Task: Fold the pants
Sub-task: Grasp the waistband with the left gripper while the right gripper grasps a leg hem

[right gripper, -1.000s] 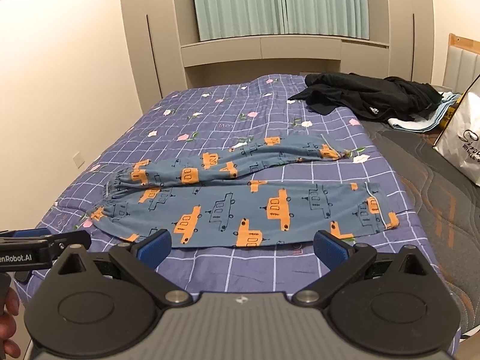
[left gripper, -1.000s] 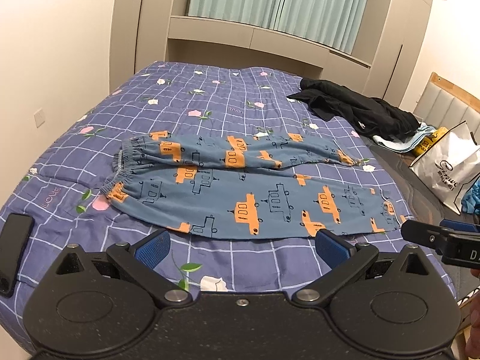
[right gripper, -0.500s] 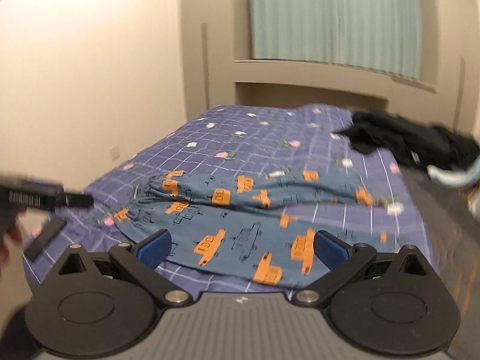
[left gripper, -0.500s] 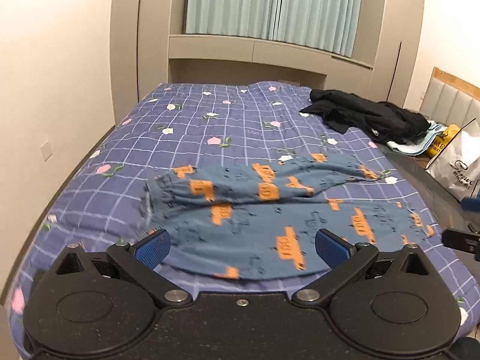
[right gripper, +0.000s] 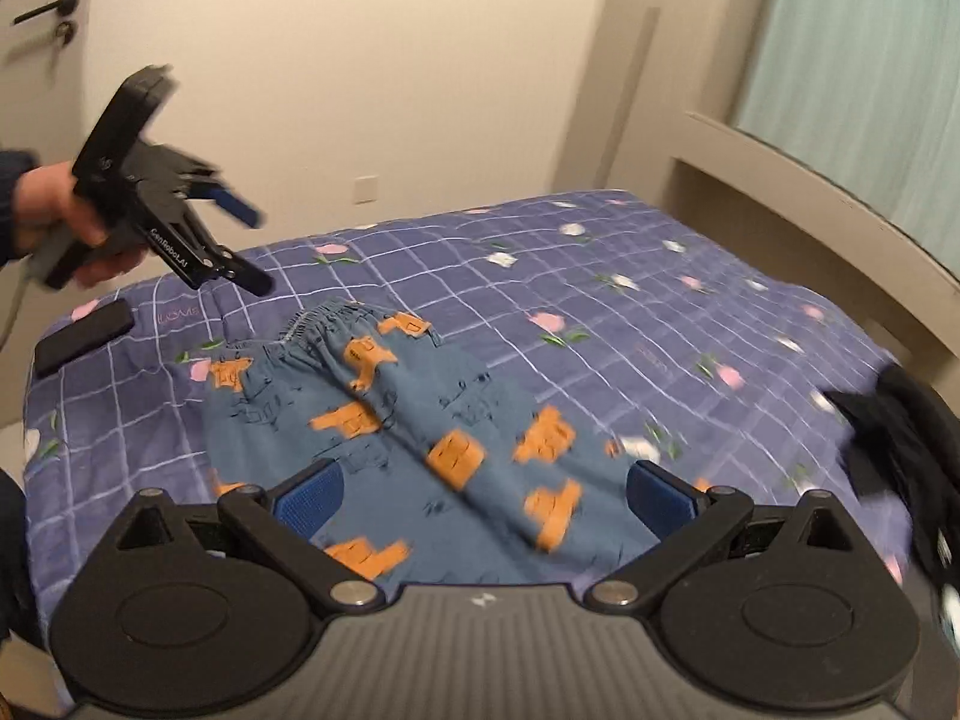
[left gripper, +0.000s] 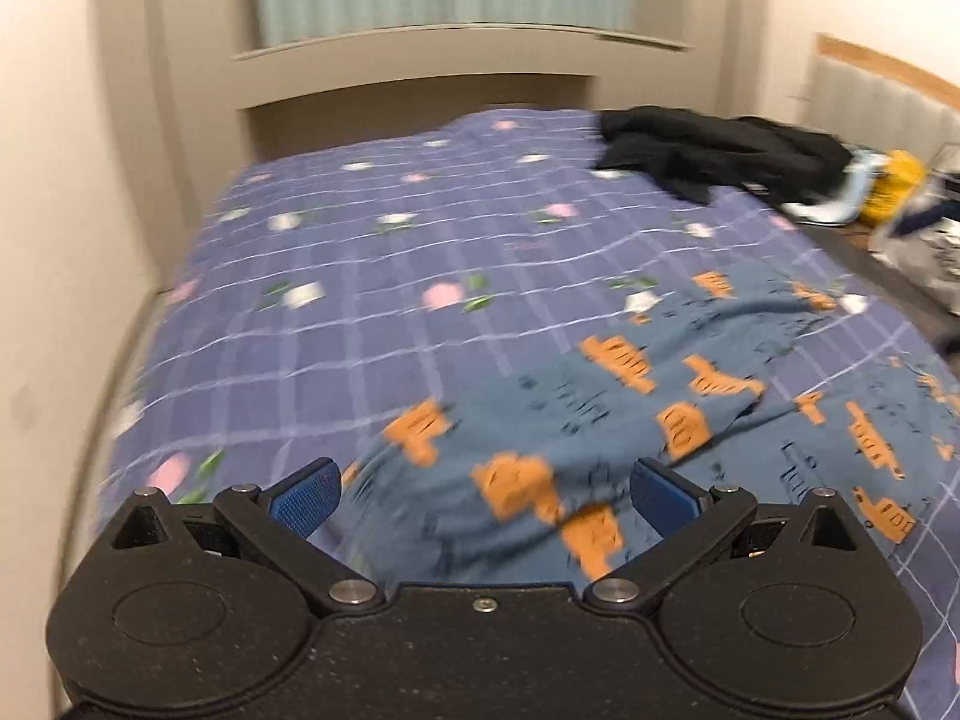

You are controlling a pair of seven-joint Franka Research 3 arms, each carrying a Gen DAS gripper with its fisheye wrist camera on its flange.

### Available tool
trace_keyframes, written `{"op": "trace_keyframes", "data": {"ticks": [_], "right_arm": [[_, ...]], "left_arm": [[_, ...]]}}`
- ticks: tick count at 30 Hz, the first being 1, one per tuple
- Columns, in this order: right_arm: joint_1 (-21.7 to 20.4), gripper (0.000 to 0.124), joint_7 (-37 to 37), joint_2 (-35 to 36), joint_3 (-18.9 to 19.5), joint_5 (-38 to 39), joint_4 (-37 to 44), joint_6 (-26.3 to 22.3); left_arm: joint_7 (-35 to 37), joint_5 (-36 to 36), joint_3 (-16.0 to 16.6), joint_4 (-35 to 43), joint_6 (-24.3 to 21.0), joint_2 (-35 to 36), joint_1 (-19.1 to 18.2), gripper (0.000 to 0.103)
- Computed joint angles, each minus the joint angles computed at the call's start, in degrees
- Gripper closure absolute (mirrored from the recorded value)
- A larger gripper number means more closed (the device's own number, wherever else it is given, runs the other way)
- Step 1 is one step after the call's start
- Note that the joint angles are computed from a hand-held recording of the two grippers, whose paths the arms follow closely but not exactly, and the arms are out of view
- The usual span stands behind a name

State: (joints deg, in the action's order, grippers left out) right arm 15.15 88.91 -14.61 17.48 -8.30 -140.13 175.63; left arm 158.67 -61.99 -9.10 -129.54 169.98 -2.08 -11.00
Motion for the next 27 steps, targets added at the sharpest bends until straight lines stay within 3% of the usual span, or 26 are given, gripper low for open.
{"op": "trace_keyframes", "data": {"ticks": [2, 4, 7, 11, 14, 17, 19, 20, 22, 27], "right_arm": [[5.73, 0.021, -10.11, 6.54, -7.25, 6.33, 6.46, -2.68], [7.85, 0.022, -19.37, 12.56, -10.75, 13.91, 13.23, -5.95], [5.88, 0.023, -28.17, 21.76, -11.19, 20.75, 24.52, -12.75], [3.11, 0.03, -35.81, 32.93, -10.48, 24.19, 38.98, -22.07], [2.43, 0.039, -39.2, 41.25, -10.5, 23.78, 49.81, -27.29], [2.51, 0.061, -39.71, 49.45, -11.24, 22.59, 61.82, -34.95], [2.88, 0.081, -39.89, 55.02, -11.99, 20.97, 70.35, -41.21], [3.01, 0.085, -40.49, 56.98, -12.15, 20.3, 73.45, -43.65], [3.37, 0.086, -41.79, 59.97, -12.81, 18.73, 78.01, -47.56], [3.51, 0.086, -41.71, 65.05, -13.96, 17.24, 84.6, -51.96]], "left_arm": [[4.41, -1.46, 0.68, 5.21, -3.9, 4.75, 1.28, 0.001], [4.7, 0.69, -0.37, 8.89, -4.75, 8.8, 2.83, 0.001], [4.05, 6.23, -1.11, 14.79, -5.57, 15.43, 4.81, 0.001], [-1.14, 15.88, -0.56, 23.89, -12.93, 23.62, 7.2, 0.01], [-4.4, 20.28, -0.86, 29.81, -16.69, 28.78, 9.0, 0.023], [-6.24, 22.71, -2.63, 35.44, -23.18, 32.73, 11.99, 0.031], [-6.39, 24.5, -3.96, 37.34, -25.61, 34.16, 13.5, 0.037], [-6.5, 25.5, -4.55, 37.68, -26.2, 34.47, 14.04, 0.043], [-7.27, 27.77, -5.47, 38.79, -26.86, 35.54, 14.72, 0.045], [-11.18, 34.19, -6.96, 40.83, -28.77, 37.82, 15.58, 0.045]]}}
